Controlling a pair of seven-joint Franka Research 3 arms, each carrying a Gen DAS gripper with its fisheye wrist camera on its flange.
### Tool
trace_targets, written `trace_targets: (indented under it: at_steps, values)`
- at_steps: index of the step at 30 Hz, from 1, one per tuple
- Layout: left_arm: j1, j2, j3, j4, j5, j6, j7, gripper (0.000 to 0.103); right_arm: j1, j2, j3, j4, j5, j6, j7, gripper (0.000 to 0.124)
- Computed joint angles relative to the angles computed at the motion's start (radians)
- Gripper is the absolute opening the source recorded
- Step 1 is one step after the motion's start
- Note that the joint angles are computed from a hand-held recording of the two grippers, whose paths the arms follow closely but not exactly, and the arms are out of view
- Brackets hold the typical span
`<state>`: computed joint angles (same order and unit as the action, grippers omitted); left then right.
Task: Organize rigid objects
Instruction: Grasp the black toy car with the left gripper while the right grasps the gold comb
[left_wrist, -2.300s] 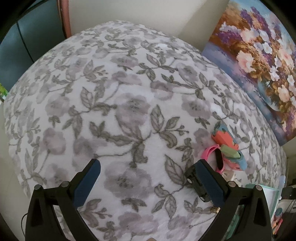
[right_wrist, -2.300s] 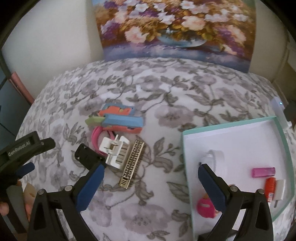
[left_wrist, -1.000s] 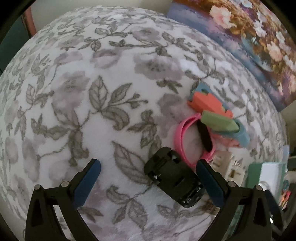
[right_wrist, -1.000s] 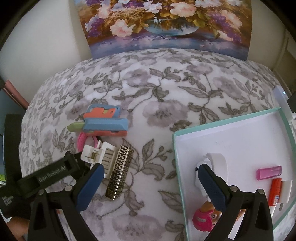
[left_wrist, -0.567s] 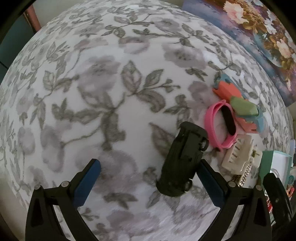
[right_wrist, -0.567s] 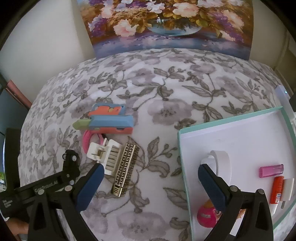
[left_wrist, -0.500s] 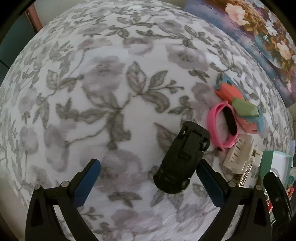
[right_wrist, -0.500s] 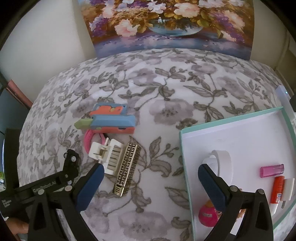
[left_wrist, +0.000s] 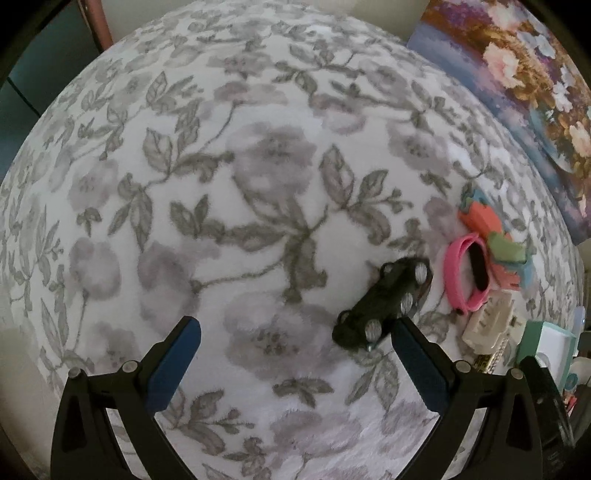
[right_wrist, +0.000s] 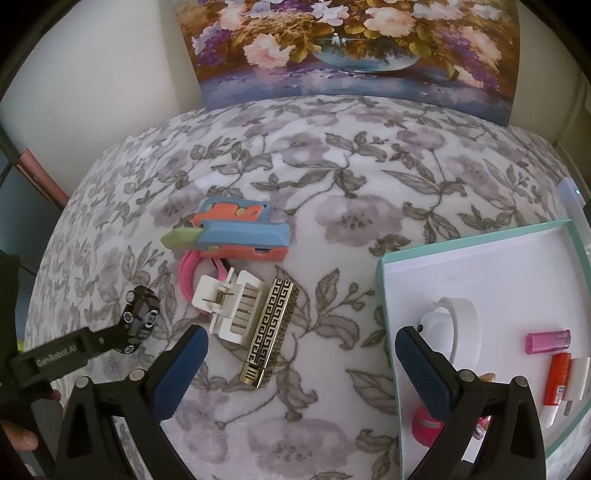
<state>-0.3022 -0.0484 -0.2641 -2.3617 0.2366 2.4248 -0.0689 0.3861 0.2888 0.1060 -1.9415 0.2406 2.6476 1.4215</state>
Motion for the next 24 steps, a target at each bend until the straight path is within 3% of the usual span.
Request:
trace_targets:
  at_steps: [7,9,11,13,20,24]
  values:
    - [0.012,0.038,0.011,0.025,0.02,0.071,0.065,0.102,0.009,0.002,0.001,-0.009,-0.01,0.021,-0.013,0.102]
    - [0.01,0.049,0.009,0.029,0.004,0.092,0.075,0.102,0.01,0.003,0.001,-0.012,-0.01,0.031,-0.012,0.099]
    - [0.01,0.049,0.011,0.017,-0.003,0.117,0.074,0.099,0.011,0.006,0.0,-0.011,-0.012,0.03,-0.009,0.086]
    - [0.012,0.045,0.013,0.007,-0.008,0.131,0.077,0.089,0.011,0.009,0.002,-0.009,-0.01,0.028,-0.012,0.078]
    - [0.009,0.086,0.013,0.042,0.034,0.158,0.065,0.069,0.007,0.032,0.014,0.009,0.009,0.004,-0.044,0.057]
    - [-0.001,0.114,0.011,0.097,0.054,0.121,0.063,0.058,0.013,0.049,0.011,0.021,0.008,-0.007,-0.043,0.051]
